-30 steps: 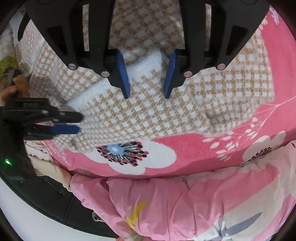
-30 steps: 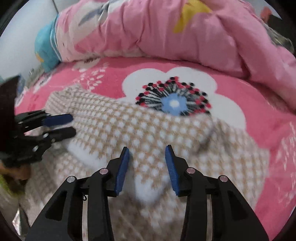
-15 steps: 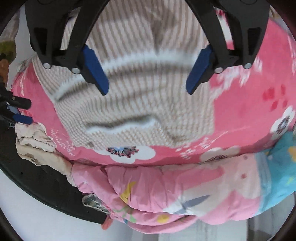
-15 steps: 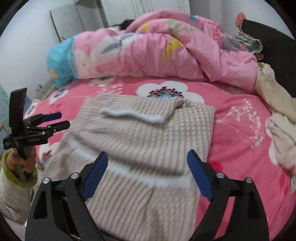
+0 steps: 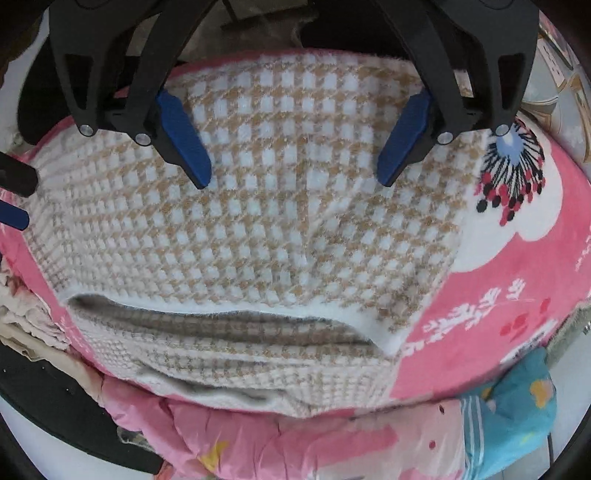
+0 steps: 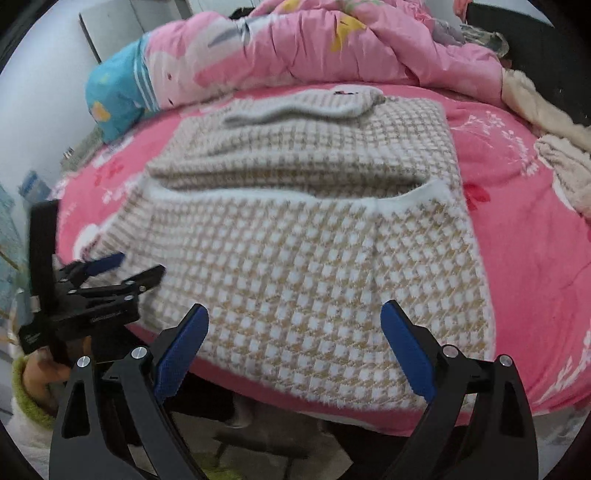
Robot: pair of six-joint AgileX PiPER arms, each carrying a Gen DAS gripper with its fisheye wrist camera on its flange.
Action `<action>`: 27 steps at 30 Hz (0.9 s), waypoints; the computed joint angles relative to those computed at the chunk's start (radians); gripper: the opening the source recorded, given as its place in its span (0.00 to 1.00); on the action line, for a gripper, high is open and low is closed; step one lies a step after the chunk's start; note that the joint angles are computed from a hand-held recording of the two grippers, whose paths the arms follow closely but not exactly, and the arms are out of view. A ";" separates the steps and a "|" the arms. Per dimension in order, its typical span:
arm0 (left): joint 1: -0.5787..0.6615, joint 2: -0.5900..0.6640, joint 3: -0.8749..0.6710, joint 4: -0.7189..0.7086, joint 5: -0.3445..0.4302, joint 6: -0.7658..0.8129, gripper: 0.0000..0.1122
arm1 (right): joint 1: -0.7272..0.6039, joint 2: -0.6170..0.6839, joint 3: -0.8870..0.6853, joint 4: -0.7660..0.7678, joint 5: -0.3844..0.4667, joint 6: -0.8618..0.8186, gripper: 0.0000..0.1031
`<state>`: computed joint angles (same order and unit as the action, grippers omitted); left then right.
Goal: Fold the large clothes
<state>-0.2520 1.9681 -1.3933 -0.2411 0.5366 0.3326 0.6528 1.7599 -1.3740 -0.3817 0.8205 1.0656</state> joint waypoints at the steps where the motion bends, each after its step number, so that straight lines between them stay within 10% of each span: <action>1: -0.001 0.002 0.000 -0.001 -0.001 -0.003 0.80 | -0.001 0.008 -0.001 0.001 -0.004 0.001 0.89; 27: 0.055 0.036 -0.041 -0.181 0.050 0.136 0.85 | -0.003 0.102 0.001 -0.027 -0.014 0.078 0.94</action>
<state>-0.1965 2.0039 -1.4342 -0.4218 0.5862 0.4690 0.6500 1.8623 -1.3726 -0.4085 0.8067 1.1433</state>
